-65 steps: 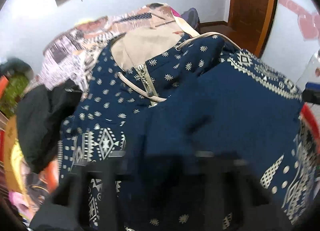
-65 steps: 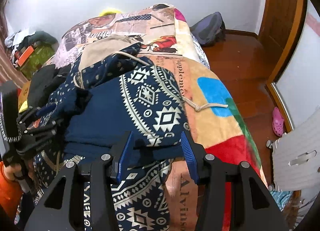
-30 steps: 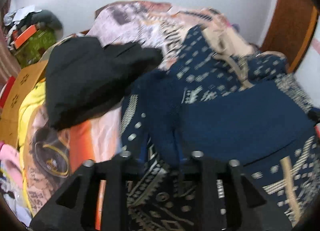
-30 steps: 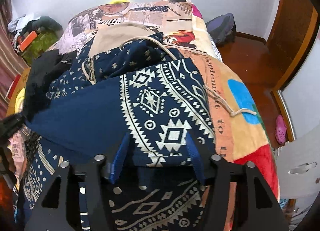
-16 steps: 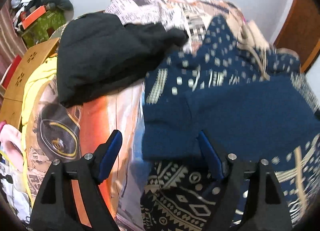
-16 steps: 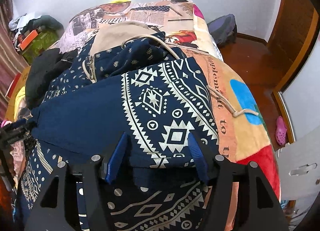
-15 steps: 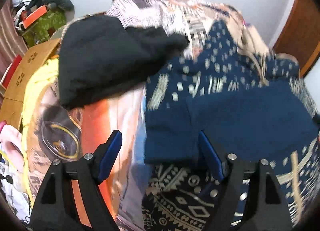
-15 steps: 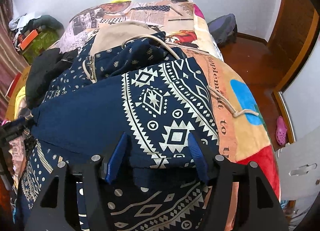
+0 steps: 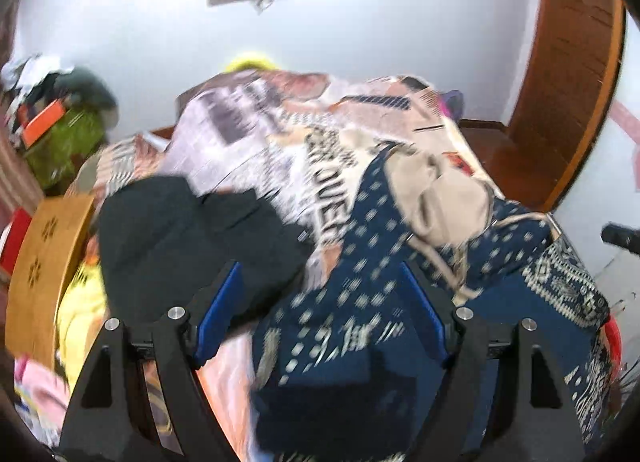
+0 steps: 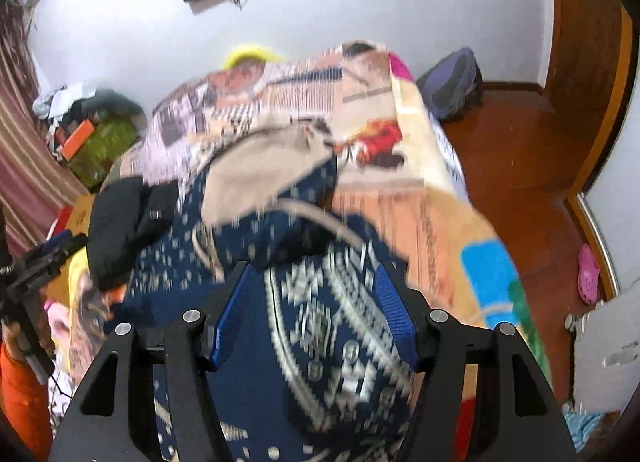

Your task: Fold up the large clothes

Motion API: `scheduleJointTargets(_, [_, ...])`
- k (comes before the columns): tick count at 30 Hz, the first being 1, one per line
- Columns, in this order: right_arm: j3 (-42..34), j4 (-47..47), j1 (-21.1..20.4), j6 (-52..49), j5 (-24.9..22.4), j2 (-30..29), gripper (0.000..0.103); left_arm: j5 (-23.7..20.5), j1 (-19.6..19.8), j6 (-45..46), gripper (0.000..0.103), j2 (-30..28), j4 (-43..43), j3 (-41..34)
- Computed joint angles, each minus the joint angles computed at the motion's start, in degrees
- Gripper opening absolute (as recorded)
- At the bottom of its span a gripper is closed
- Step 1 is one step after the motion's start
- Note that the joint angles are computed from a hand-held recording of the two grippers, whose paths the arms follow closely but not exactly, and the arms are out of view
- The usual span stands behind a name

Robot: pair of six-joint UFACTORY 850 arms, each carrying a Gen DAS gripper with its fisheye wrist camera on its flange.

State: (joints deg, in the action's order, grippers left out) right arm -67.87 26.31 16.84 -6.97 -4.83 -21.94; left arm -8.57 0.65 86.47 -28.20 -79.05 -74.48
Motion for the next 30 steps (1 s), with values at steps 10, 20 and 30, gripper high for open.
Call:
scheduleJointTargets(10, [-12.9,-3.5,-0.9,0.6,-3.3,-8.4,0.059,-3.8,-2.7,-31.8,0.078,-11.2,30.6,-16.6])
scheduleJointTargets(20, [-30.8,1.0,-3.7,-0.2,-16.8,-23.7,0.059,-14.8,-3.7,-54.1,0.078,-26.5,48.7,-35.5])
scheduleJointTargets(30, [-41.1,6.7,-5.1,-0.8,-25.6,-32.7,0.049,-21.5,-3.7,-58.7,0.055,-35.7,48.7,-46.3])
